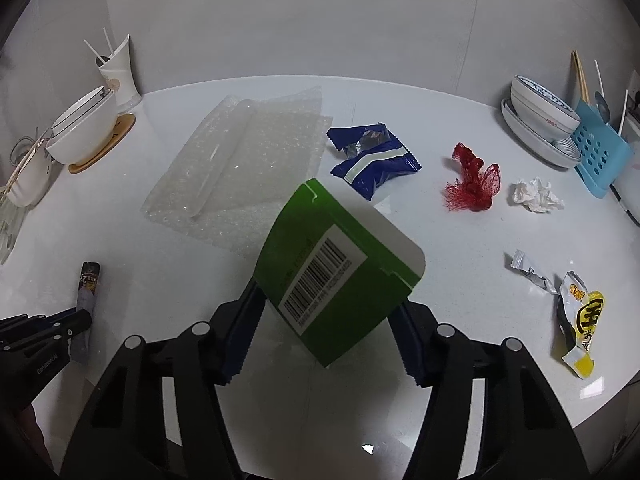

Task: Collect trash
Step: 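Grasp the purple snack stick with the left gripper while the right gripper grasps the green box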

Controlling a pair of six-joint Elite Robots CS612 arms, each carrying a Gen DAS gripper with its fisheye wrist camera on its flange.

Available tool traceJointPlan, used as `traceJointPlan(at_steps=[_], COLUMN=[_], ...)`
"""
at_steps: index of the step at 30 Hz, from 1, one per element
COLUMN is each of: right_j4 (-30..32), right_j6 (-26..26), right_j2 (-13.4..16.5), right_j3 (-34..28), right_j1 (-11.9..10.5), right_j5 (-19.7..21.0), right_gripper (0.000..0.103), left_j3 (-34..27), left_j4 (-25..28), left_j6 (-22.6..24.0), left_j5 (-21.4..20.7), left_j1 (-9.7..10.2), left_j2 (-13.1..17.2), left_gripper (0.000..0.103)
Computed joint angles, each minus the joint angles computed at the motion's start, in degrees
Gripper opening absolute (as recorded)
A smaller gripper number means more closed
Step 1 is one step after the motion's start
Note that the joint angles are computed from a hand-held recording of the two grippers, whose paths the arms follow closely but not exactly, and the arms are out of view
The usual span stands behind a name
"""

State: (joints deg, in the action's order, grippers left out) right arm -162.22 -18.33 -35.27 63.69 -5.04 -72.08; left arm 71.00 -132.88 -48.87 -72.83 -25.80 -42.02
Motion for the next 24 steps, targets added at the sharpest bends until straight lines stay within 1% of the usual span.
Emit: traceJointPlan(at_steps=[4, 8, 17, 24], right_j4=[-0.03, -0.75, -2.58, -2.13], right_j6=[-0.02, 0.15, 1.53, 0.35], right_j2=[-0.61, -1.26, -2.91, -4.34], right_j3=[0.75, 1.42, 3.15, 4.98], right_j1=[-0.43, -0.98, -2.78, -4.36], right_j5=[0.93, 1.85, 4.0, 6.02], right_gripper=[0.058, 0.058, 0.058, 0.058], left_j3=[0.19, 0.67, 0.6, 0.76], left_j4=[-0.89, -3.05, -3.63, -4.54], left_j6=[0.17, 0.07, 1.09, 1.02], left_j5=[0.48, -1.23, -0.2, 0.17], left_j1=[-0.56, -0.53, -1.66, -2.97], left_j2=[-0.28, -0.73, -1.36, -1.81], left_gripper=[0.009, 0.009, 0.008, 0.008])
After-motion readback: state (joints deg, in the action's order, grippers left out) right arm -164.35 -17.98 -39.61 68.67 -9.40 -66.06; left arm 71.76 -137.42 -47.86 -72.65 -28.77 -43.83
